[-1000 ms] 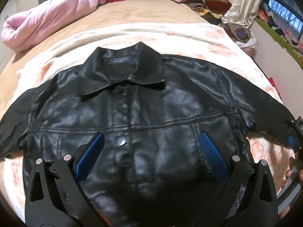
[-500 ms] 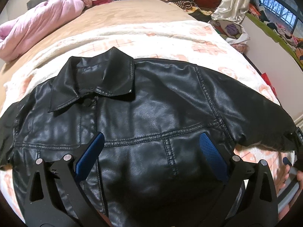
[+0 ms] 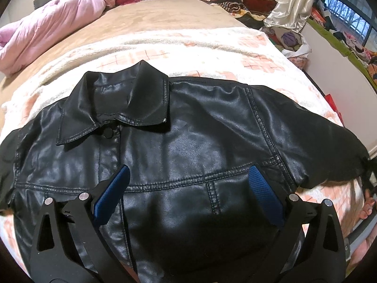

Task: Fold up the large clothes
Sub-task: 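Fold the held sleeve across the jacket front and open the right tool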

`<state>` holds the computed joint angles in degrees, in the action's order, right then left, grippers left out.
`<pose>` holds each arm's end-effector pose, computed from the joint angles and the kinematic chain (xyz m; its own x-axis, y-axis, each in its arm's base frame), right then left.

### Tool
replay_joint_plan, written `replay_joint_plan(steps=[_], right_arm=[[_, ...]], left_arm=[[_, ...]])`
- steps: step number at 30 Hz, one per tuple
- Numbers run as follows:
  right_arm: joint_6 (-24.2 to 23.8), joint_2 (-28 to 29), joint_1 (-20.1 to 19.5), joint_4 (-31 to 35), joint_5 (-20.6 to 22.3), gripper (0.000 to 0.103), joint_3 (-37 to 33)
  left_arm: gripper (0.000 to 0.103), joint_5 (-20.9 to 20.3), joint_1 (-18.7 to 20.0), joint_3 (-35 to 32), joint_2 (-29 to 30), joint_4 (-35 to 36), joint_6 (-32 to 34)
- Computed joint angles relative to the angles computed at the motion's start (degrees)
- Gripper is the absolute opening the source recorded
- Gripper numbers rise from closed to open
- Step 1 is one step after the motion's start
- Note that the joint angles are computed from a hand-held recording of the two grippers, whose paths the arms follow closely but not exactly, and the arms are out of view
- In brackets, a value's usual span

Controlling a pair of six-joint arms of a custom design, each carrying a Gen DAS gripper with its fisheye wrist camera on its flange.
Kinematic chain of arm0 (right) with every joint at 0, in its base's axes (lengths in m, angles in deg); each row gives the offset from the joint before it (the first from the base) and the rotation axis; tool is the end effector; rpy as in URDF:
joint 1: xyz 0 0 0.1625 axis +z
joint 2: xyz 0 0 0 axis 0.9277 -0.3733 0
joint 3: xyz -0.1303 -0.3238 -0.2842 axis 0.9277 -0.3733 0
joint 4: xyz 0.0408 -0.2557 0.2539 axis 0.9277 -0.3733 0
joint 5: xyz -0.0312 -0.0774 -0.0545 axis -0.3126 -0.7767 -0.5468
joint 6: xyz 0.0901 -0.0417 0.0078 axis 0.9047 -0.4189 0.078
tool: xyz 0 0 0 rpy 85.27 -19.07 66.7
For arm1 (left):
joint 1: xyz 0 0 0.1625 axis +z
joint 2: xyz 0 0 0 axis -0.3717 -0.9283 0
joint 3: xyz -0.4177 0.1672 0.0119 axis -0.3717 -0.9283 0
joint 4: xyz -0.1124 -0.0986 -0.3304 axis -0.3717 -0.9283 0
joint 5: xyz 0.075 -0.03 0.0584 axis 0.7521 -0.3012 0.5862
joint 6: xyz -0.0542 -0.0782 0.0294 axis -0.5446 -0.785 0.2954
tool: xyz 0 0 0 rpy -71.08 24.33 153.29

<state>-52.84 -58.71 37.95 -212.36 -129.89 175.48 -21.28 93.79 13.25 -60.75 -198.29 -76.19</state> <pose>0.2587 -0.6224 0.0510 -0.9063 0.4093 -0.1054 0.2465 0.3092 -0.9185 0.0049 -0.6524 0.3788 -0.7505 -0.1171 -0.6504 0.2882 0.8277 -0.4816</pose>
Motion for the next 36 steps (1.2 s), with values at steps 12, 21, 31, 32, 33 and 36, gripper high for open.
replay_joint_plan(steps=[12, 21, 31, 32, 33, 36], right_arm=[[-28.9, 1.7, 7.1, 2.4, 13.8, 0.010, -7.9], [-43.7, 8.4, 13.1, 23.8, 17.0, 0.010, -22.9], [-52.9, 18.5, 16.4, 49.5, 11.7, 0.010, -37.4], [-52.9, 19.8, 16.5, 52.3, 10.2, 0.011, -39.0], [-52.9, 20.2, 16.6, 52.6, 9.5, 0.011, -38.5], [-52.3, 21.1, 16.2, 53.8, 7.9, 0.015, -38.4]], left_arm=[[0.094, -2.5, 1.0, -1.2, -4.0, 2.4, -1.0], [0.094, -9.2, 3.9, -2.3, -9.9, 2.5, -3.5], [0.094, -12.2, 6.6, -2.5, -13.9, 2.2, -5.1], [0.094, -12.5, 6.9, -2.6, -14.0, 2.6, -5.4], [0.094, -12.9, 7.2, -2.5, -14.1, 2.9, -5.9], [0.094, -15.3, 8.3, -2.3, -14.2, 4.7, -7.1]])
